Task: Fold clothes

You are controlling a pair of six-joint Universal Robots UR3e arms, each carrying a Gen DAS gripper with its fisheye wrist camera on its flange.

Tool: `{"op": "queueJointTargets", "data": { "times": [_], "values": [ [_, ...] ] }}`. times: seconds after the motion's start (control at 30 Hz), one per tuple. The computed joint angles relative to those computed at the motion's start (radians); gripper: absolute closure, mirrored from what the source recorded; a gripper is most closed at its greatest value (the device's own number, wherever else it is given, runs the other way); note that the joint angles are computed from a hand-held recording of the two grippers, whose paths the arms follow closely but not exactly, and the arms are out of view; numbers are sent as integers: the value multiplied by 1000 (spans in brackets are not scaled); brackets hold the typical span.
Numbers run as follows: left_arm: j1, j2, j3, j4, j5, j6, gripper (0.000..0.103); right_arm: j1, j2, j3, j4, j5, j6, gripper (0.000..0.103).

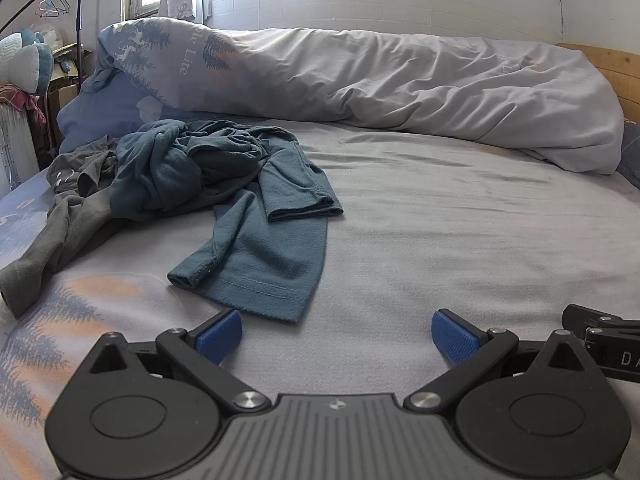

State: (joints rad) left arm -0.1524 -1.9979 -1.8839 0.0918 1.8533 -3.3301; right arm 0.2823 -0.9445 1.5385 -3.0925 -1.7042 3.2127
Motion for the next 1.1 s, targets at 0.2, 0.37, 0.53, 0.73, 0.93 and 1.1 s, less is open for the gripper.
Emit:
{"op": "queueJointTargets", "data": {
  "times": [0.2, 0.37, 0.53, 0.73, 0.93, 1.1],
  "values": [
    [-8, -6, 7, -2, 9, -5, 0, 2, 1, -1, 0, -2, 1, 0],
    [-3, -3, 3, -1, 4, -3, 0, 4, 0, 1, 0, -3, 4, 0],
    [-8, -7, 9, -3, 9, -6, 0, 7, -1, 2, 0, -5, 11, 0],
    [-2, -5, 2, 5, -2, -8, 0, 1, -6, 8, 1, 6, 15, 0],
    [5, -8, 2, 9, -10, -5, 0, -2, -12, 13, 2, 6, 11, 0],
    [10, -13, -4, 24, -17, -6, 0, -3, -10, 12, 2, 7, 11, 0]
  ]
}}
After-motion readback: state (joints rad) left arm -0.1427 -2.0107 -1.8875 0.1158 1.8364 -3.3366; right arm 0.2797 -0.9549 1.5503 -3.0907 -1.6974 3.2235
